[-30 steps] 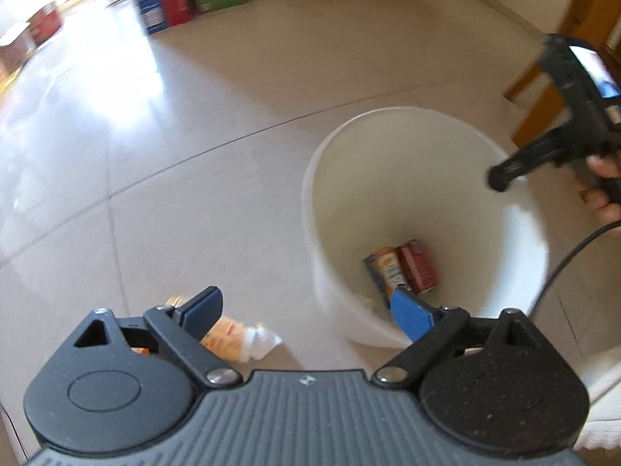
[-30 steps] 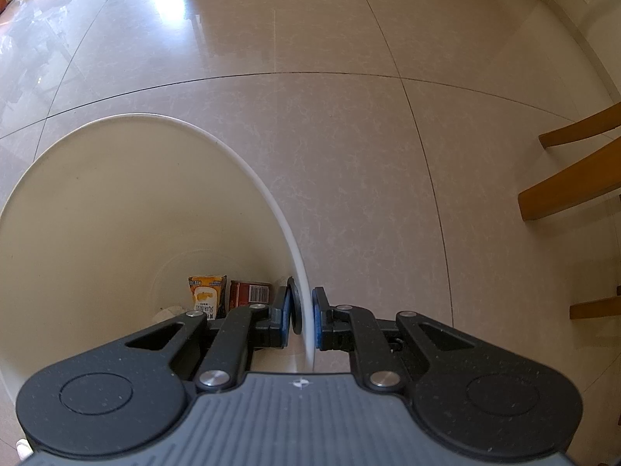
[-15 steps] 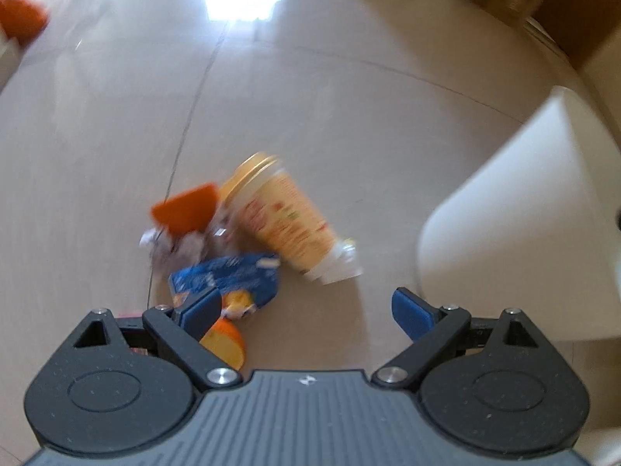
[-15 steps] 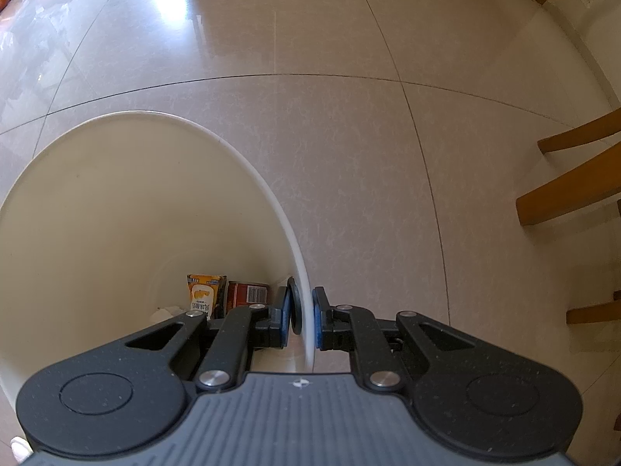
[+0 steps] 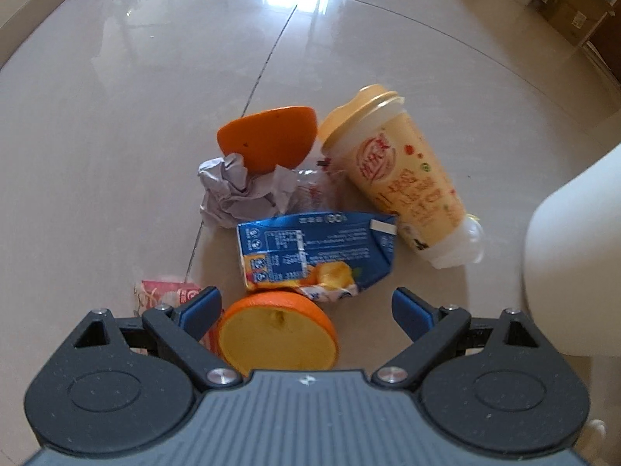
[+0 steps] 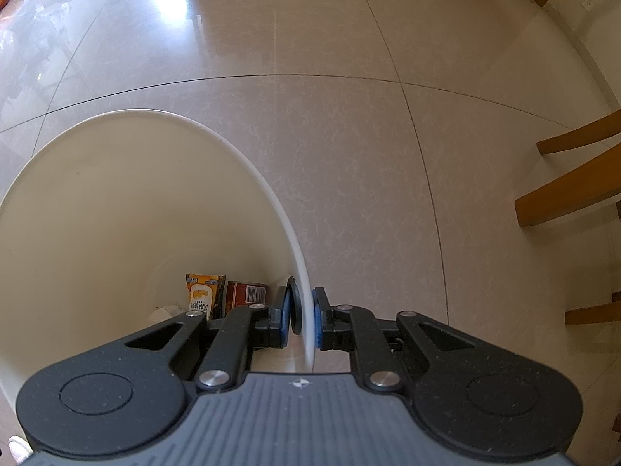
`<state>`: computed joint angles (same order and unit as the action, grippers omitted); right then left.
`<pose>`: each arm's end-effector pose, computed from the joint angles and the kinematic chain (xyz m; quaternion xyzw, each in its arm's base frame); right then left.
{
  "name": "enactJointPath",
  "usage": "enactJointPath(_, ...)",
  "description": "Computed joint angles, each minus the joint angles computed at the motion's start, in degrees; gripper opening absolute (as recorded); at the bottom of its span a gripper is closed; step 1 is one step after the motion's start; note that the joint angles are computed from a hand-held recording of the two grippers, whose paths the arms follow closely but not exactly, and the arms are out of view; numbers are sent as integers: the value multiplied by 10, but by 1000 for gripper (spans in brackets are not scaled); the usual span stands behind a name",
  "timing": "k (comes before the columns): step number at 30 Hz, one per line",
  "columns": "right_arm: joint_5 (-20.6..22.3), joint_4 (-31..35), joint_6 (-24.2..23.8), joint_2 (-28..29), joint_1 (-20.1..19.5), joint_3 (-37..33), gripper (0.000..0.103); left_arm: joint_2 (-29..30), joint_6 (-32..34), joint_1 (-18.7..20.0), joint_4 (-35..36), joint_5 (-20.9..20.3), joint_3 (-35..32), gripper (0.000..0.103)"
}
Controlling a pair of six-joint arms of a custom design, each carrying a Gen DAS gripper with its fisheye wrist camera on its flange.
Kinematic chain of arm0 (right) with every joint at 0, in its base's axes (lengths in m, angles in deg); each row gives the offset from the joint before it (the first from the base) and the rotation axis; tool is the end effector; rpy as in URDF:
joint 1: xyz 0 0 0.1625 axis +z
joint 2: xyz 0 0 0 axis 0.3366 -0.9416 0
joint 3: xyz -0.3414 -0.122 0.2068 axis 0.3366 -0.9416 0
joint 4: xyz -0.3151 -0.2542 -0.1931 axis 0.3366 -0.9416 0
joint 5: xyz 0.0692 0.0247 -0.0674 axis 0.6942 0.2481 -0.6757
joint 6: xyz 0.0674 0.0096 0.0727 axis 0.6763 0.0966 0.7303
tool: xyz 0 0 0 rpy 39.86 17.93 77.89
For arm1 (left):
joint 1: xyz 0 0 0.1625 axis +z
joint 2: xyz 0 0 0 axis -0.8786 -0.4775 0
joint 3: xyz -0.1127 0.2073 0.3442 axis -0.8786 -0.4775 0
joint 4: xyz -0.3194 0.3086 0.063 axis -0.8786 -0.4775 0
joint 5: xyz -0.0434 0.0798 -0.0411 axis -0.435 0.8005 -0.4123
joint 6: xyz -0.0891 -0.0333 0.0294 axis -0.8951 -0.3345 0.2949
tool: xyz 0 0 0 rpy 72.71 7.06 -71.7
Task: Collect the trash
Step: 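Move the left tool to the yellow round lid and grasp it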
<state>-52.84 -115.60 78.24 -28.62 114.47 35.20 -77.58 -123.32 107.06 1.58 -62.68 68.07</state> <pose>0.4845 -0.4090 0.1726 0.1032 -0.8946 0.0908 0.4253 0.0079 -0.2852 0.5049 -0.1176 0.9045 -0.2448 0.3289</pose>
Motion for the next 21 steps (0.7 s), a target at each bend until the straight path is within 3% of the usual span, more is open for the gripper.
enactJointPath(9,0,3,5,1,0,-2,15,-17,0,27,-22,15,41,94)
enactJointPath(21,-2,1,6,3,1,-1,15,-31,-38,-60,147,47,79,89)
